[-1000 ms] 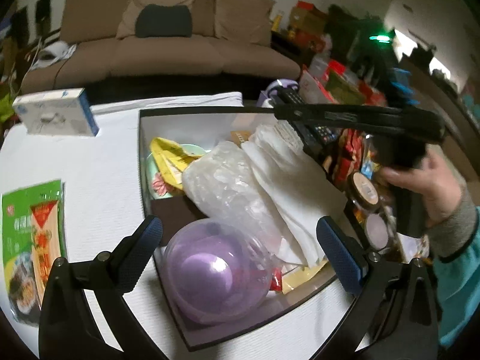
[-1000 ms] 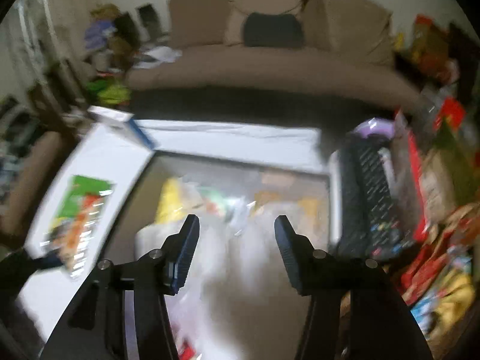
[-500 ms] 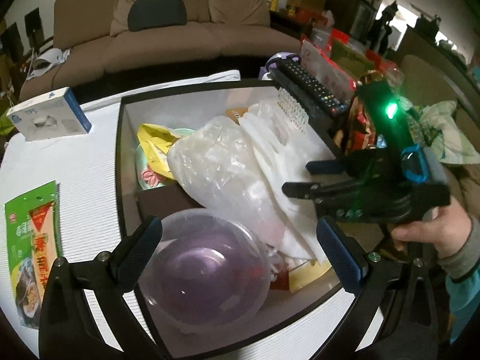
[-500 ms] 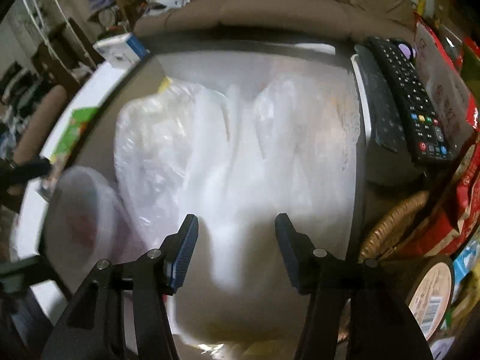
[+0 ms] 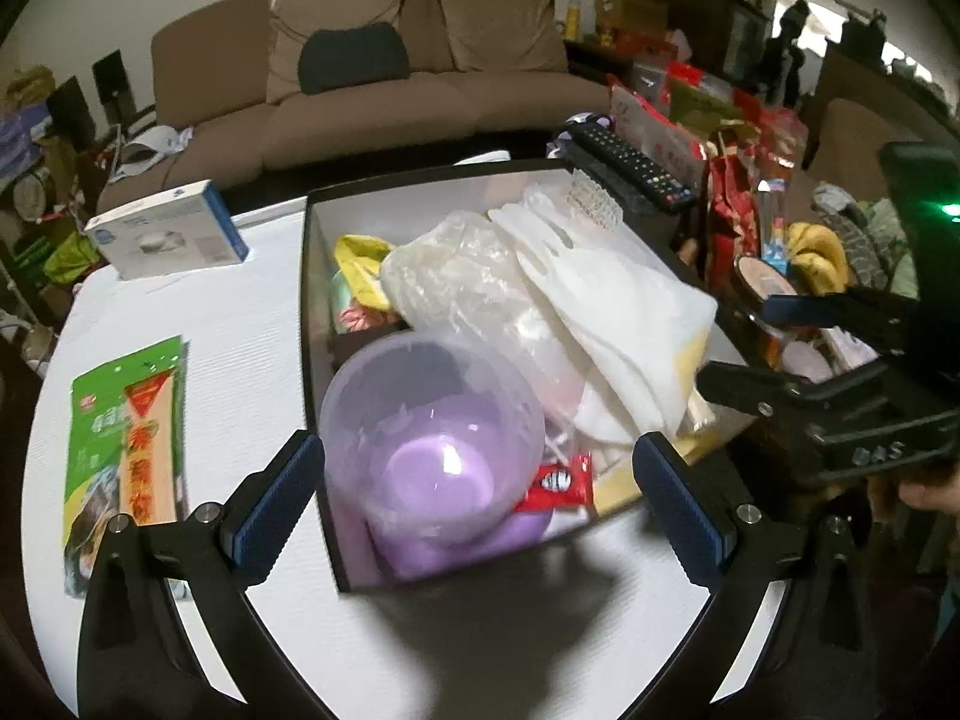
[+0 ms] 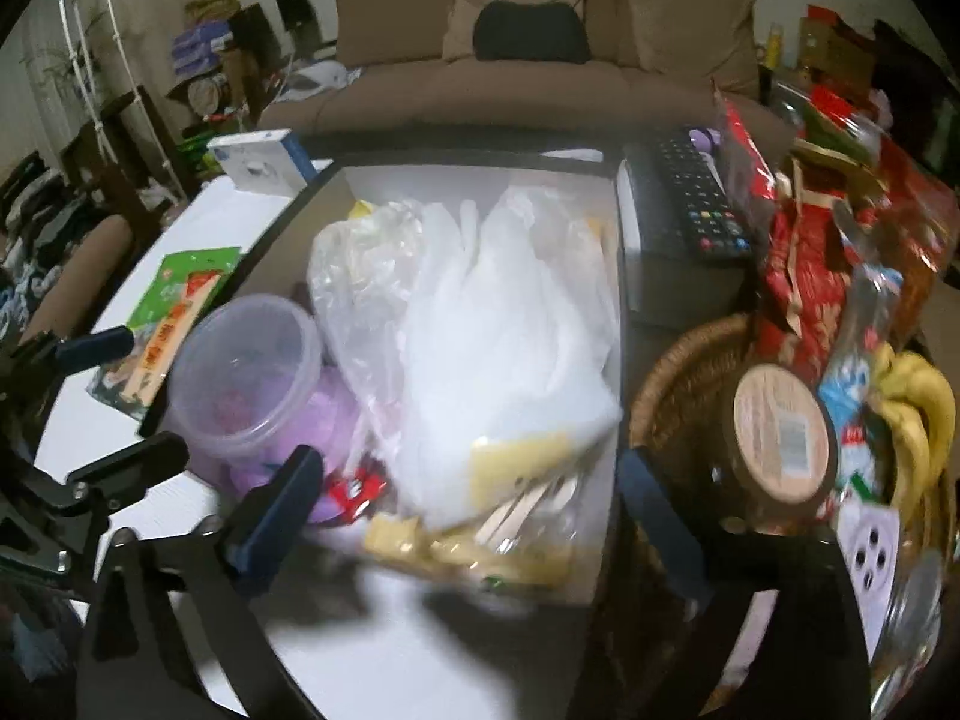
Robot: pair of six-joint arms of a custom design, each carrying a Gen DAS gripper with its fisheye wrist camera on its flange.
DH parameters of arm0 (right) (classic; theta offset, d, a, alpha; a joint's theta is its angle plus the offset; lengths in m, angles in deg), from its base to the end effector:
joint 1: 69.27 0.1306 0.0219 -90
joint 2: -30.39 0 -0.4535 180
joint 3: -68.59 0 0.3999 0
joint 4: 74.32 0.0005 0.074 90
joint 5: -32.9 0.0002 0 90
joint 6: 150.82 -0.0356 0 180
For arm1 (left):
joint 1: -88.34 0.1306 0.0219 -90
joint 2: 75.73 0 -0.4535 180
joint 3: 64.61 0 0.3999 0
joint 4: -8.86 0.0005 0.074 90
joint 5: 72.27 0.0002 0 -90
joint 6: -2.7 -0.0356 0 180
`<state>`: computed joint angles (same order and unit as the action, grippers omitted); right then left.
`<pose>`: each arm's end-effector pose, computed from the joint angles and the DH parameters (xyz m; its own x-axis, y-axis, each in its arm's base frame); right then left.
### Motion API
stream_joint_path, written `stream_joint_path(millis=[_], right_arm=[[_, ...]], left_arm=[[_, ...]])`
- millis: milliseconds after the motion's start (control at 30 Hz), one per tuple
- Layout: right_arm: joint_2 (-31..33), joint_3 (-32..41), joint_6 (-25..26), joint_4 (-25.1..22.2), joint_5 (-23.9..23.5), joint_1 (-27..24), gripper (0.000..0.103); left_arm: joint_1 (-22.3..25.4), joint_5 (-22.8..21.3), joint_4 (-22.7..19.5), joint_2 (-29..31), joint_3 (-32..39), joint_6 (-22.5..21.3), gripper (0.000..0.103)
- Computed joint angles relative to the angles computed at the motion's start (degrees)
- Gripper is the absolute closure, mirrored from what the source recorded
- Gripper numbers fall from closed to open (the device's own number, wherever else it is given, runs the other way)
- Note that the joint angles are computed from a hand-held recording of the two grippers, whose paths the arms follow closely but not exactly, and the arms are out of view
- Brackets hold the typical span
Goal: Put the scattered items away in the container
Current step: 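Move both tools back over the table toward the white TPE glove box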
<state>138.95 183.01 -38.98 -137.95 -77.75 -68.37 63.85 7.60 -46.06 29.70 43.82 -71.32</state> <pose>0.6209 0.0218 0.5105 -0.7097 -0.3593 -0.6060 -0.5029 0.8608 0.0785 0.5566 -0.2472 0.5027 -0.7738 0.0547 -0.6310 0.1002 0.9943 -0.0367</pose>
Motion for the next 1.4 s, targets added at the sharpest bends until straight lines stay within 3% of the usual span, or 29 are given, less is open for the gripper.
stream_joint_path(millis=[167, 500, 733, 900, 1133, 1267, 1400], right_arm=[[-5.5, -6.8, -0.4, 3.6, 0.0, 0.4, 0.000], [-12.4, -13.3, -4.0, 5.6, -3.1, 0.5, 0.000], [-17.2, -19.0, -6.7, 7.7, -6.0, 2.8, 0.000], [-19.4, -22.8, -10.8, 10.6, -8.0, 6.2, 0.000], [-19.3, -24.5, -14.8, 14.8, -8.9, 13.3, 0.000], [-15.5, -19.9, -14.8, 14.6, -7.5, 17.9, 0.000], [-8.5, -10.0, -13.3, 12.7, -4.6, 21.8, 0.000]], left_arm=[[-1.1, -1.6, 0.4, -3.4, -4.3, 3.7, 0.000], [-2.8, -3.9, 1.1, -10.3, -10.6, 6.6, 0.000], [-0.5, -3.1, 4.7, -17.9, -19.4, 8.3, 0.000], [4.9, -2.2, 5.7, -24.0, -26.7, 8.9, 0.000], [17.6, 1.4, 7.1, -30.0, -33.7, 7.2, 0.000], [24.5, 5.3, 9.7, -29.8, -34.9, 5.6, 0.000], [29.2, 8.7, 12.9, -26.8, -33.4, 4.1, 0.000]])
